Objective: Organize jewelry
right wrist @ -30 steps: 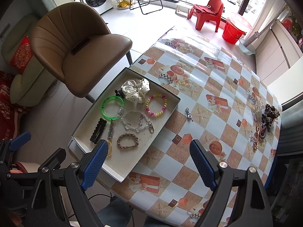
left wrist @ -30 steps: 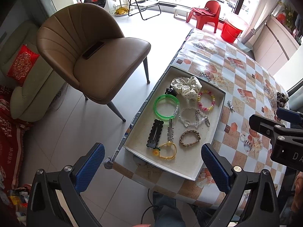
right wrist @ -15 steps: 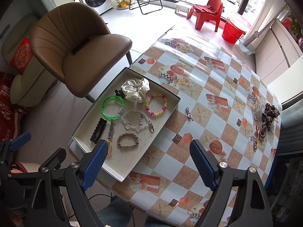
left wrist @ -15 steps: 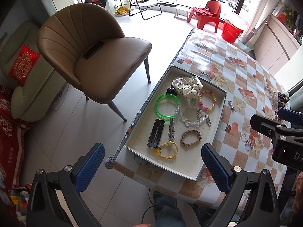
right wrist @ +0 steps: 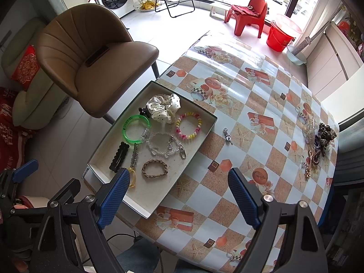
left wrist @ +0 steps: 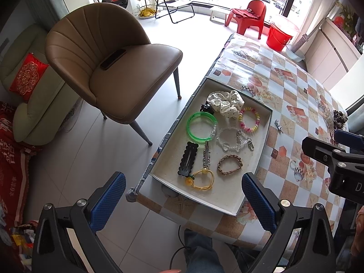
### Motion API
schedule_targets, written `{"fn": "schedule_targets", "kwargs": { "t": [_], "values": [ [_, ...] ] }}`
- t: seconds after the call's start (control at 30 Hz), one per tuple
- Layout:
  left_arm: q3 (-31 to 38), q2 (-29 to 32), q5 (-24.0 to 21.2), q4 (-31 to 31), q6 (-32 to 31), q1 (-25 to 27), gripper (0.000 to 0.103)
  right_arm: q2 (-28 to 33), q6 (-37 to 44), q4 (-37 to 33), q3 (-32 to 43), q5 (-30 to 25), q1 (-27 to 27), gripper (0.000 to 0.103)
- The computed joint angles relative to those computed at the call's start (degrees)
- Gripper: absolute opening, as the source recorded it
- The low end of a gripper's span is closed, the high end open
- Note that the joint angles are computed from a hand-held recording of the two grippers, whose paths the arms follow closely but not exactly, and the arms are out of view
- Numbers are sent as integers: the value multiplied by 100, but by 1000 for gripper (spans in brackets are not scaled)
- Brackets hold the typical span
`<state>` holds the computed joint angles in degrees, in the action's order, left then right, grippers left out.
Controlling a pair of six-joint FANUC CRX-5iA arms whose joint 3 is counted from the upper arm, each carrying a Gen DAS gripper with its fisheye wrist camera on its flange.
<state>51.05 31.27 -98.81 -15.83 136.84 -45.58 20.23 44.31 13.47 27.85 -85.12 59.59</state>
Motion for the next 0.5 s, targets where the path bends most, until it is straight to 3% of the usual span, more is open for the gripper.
{"fn": "schedule_targets", "kwargs": {
  "t": [0.5],
  "values": [
    [5,2,-6,-2,-14,0,103,-9,-7,2,-9,-2,8,90]
  ]
}}
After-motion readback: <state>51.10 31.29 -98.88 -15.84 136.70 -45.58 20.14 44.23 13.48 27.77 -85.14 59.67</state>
